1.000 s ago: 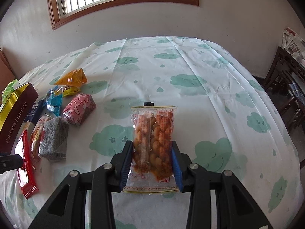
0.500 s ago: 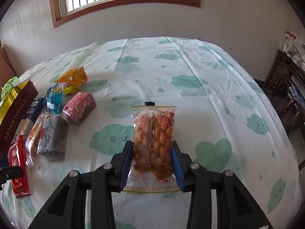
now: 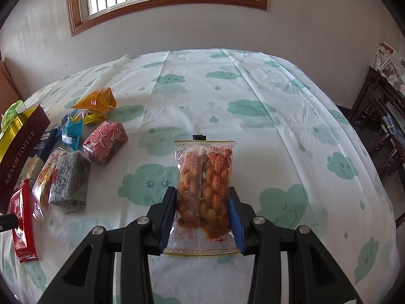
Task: Organize snacks
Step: 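Grasp the red packet with the left tool while the right tool holds the bread bag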
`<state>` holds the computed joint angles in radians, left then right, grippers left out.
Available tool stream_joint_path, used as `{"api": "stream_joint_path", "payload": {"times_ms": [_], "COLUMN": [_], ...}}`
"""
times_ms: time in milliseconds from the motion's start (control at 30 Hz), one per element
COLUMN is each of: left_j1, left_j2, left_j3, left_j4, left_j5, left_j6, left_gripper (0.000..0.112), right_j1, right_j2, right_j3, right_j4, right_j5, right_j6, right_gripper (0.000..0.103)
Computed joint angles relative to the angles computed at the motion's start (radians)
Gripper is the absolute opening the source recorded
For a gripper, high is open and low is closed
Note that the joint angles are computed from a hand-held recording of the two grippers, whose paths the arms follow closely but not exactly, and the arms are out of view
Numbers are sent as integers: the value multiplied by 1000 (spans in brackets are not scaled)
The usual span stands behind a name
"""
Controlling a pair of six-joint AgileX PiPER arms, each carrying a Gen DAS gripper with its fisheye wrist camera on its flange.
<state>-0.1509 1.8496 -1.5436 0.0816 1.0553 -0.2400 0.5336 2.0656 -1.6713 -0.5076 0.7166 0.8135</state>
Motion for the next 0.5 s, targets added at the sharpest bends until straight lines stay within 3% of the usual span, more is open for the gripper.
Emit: {"api": "stream_joint_path", "payload": {"times_ms": [267,500], "left_j1": [-72,-100], "left_j2": [92,138], "left_j3": [-118,-174], "left_j4": [-5,20], "left_j5": [94,127], "left_j6": [-129,-176], "left_gripper": [80,57], "right_j1": [0,-5], "right_j2": [0,-6], "right_j3": [0,14], "right_j4": [1,10], "right_j5": [-1,-21], "right_j6": [0,1], "right_gripper": [41,41]}}
